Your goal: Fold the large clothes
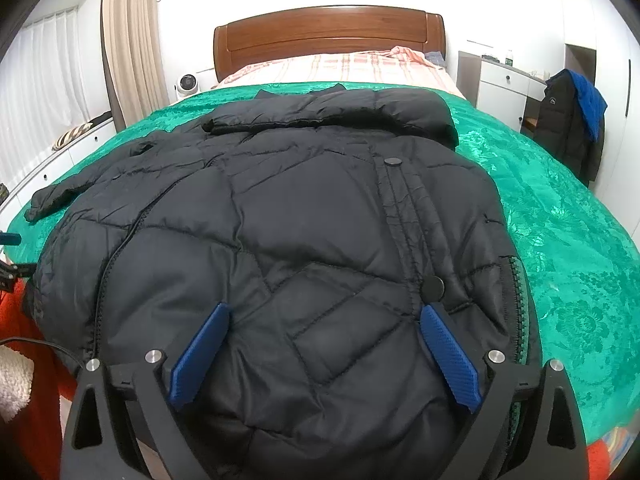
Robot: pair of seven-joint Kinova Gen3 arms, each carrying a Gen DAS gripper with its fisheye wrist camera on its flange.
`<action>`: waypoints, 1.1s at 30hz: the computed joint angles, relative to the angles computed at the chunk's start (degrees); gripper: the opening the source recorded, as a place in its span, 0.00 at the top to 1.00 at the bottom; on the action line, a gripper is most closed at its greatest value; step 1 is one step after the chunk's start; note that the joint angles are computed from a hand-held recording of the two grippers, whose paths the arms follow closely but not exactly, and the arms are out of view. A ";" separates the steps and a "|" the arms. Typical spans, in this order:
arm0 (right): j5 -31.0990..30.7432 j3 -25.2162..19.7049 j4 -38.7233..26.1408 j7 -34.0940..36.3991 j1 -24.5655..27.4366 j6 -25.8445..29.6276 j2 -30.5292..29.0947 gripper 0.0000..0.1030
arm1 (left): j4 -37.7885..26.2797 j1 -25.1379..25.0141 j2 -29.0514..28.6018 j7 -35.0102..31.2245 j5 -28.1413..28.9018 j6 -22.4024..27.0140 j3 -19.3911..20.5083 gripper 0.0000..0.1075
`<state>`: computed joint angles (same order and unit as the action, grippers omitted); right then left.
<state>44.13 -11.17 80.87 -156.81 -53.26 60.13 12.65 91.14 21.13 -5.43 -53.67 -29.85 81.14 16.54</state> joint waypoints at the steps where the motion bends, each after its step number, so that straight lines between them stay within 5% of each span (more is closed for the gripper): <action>1: -0.01 0.00 -0.04 0.02 0.00 0.00 0.03 0.06 | -0.41 -0.08 -0.12 0.40 -0.13 -0.05 0.00 0.05; 12: -0.07 0.06 0.11 -0.08 0.04 -0.32 0.00 0.06 | -2.04 -8.11 -3.87 1.06 7.16 -6.36 -5.95 0.05; 19: -0.13 0.11 0.27 -0.11 0.14 -0.63 0.06 0.05 | 6.11 -13.29 -11.10 8.85 23.04 -22.13 -23.95 0.05; 22: -0.01 0.15 0.08 -0.13 0.01 -0.33 0.25 0.05 | 10.55 -15.61 -12.45 6.66 30.03 -29.12 -31.26 0.05; 28: 0.20 0.31 -0.49 0.27 -0.42 0.47 0.74 0.04 | 13.14 -28.01 -6.79 -3.36 41.22 -36.94 -34.02 0.05; 32: 0.08 0.39 -0.34 0.13 -0.48 0.42 0.62 0.04 | 13.49 -32.73 -4.03 -2.15 39.95 -39.32 -32.12 0.06; 33: 0.06 0.38 -0.29 0.07 -0.48 0.40 0.58 0.04 | 13.29 -33.95 -3.87 -0.47 37.82 -40.03 -30.37 0.13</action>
<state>44.20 -10.79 80.58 -156.75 -53.74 60.53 13.23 104.43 -12.82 -9.30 -54.14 7.97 41.11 -13.83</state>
